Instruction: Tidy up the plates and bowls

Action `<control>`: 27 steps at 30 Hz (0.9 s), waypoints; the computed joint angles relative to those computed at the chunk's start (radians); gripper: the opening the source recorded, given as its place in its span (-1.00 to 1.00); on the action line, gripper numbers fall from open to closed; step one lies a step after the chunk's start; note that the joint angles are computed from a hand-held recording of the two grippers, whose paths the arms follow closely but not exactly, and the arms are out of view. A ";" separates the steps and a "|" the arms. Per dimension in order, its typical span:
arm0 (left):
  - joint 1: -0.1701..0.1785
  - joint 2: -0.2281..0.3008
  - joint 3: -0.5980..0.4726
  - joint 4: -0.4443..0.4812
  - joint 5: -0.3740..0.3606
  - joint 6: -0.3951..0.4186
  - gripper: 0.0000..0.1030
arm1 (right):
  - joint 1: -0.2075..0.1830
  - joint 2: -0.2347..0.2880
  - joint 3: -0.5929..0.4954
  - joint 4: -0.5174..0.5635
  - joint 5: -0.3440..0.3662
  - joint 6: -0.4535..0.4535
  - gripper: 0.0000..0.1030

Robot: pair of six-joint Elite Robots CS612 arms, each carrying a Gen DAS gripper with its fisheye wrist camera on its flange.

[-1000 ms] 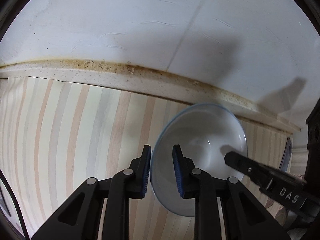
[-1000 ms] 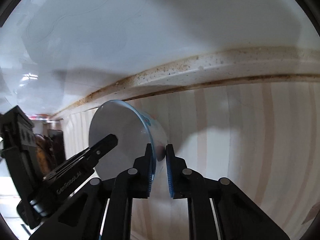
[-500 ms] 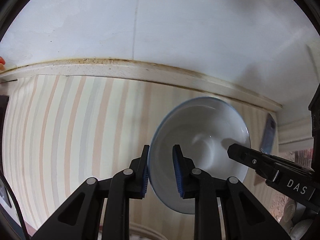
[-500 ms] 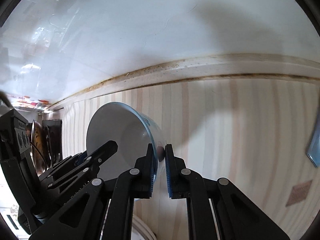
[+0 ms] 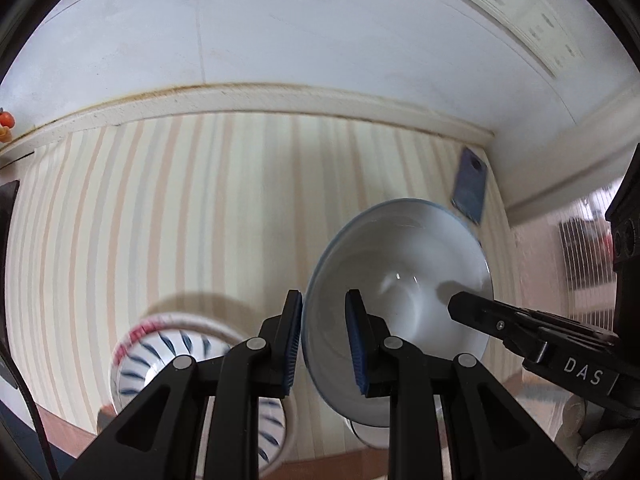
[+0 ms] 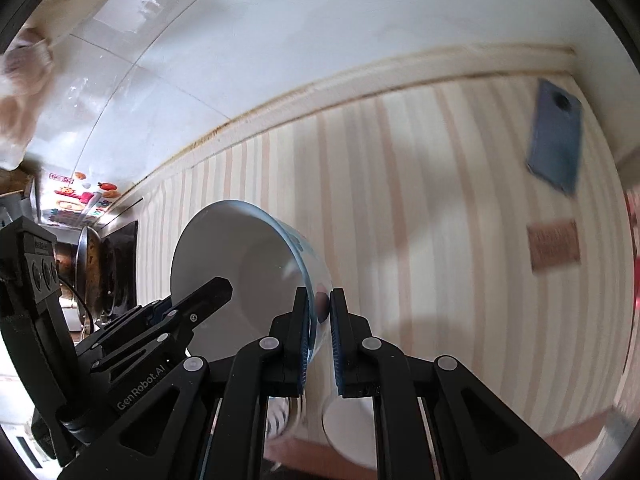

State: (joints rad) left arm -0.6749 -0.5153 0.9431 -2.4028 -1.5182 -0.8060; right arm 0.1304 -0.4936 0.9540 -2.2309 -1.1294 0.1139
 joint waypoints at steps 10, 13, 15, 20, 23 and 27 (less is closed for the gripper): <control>-0.041 0.003 0.024 0.014 -0.046 0.041 -0.62 | -0.030 -0.144 0.300 -0.121 -0.032 0.027 -0.78; -0.049 0.018 0.002 0.049 -0.046 0.058 -0.62 | -0.039 -0.159 0.350 -0.133 -0.034 0.035 -0.78; -0.054 0.026 -0.008 0.070 -0.045 0.068 -0.62 | -0.046 -0.163 0.376 -0.137 -0.032 0.041 -0.78; -0.057 0.046 -0.039 0.120 -0.047 0.091 -0.62 | -0.048 -0.159 0.389 -0.136 -0.045 0.045 -0.78; -0.060 0.055 -0.056 0.149 -0.047 0.100 -0.62 | -0.050 -0.154 0.390 -0.131 -0.048 0.043 -0.78; -0.060 0.065 -0.074 0.182 -0.054 0.104 -0.62 | -0.052 -0.146 0.387 -0.120 -0.048 0.040 -0.78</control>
State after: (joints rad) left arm -0.7349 -0.4505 0.8693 -2.2209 -1.5718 -0.7015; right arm 0.0785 -0.6391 1.3414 -2.3507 -1.1775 0.1535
